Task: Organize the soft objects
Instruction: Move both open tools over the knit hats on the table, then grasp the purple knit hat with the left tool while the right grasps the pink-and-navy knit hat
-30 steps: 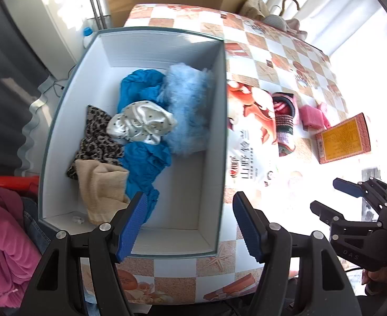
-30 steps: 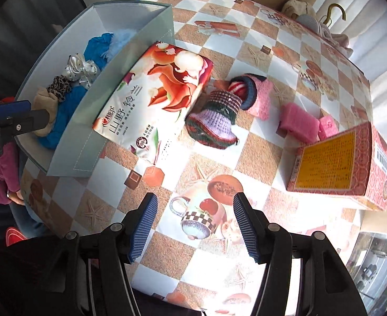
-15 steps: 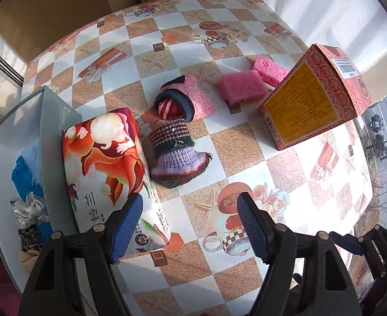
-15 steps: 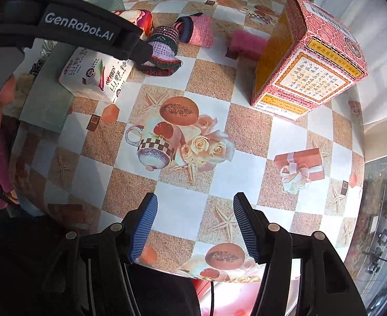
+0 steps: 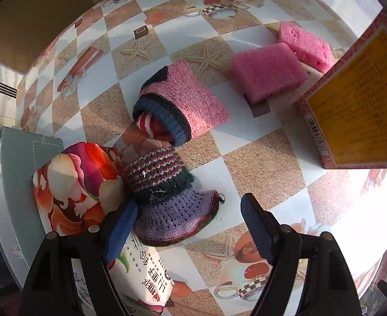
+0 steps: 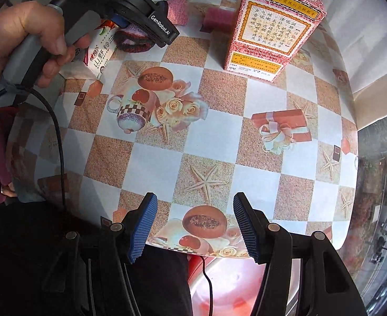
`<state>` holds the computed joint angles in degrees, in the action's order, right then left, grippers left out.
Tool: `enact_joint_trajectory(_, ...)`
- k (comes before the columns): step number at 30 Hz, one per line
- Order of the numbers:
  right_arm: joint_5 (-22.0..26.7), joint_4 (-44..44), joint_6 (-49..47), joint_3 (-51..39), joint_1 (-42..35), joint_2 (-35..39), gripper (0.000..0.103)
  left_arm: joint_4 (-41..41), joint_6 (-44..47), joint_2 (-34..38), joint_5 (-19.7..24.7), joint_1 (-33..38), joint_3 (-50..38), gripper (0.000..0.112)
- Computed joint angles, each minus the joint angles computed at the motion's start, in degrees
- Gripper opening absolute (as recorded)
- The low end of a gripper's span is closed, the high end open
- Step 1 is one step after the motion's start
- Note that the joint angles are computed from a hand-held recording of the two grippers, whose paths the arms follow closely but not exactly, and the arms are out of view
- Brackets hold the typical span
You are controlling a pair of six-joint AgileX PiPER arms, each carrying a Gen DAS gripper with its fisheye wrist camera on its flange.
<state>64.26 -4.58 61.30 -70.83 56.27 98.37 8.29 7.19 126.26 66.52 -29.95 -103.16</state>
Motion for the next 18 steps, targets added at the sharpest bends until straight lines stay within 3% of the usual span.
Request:
enact_joint_trajectory(2, 0.4, -0.1, -0.4, 0.0, -0.1, -0.2, 0.062, 0.4, -0.8, 2.0, 1.2, 0.0, -1.4, 0.085)
enact_joint_trajectory(6, 1.3, -0.7, -1.4, -0.9, -0.6, -0.1, 0.062, 0.1, -1.3, 1.8, -0.8, -0.2, -0.5, 0.087)
enact_joint_trajectory(8, 2.1, -1.4, -1.9, -1.7, -0.6, 0.0, 0.062, 1.1, -2.2, 0.4, -2.2, -0.3, 1.4, 0.075)
enact_joint_trajectory(9, 2.4, -1.8, -2.0, -2.1, -0.7, -0.1, 0.062, 1.2, -2.2, -0.5, -2.6, -0.2, 2.4, 0.061)
enact_joint_trajectory(10, 2.5, -2.4, -1.9, -2.4, -0.7, -0.3, 0.062, 0.3, -1.7, -1.5, -2.9, 0.2, 3.5, 0.057)
enact_joint_trajectory(13, 3.0, -3.9, -2.3, -3.6, -1.7, -0.7, 0.062, -2.6, 0.2, -6.1, -4.7, 1.6, 9.2, 0.048)
enact_joint_trajectory(18, 3.9, -6.8, -4.6, -8.1, -4.4, 0.1, 0.062, -6.5, 4.6, -17.8, -9.4, 5.3, 25.6, 0.047)
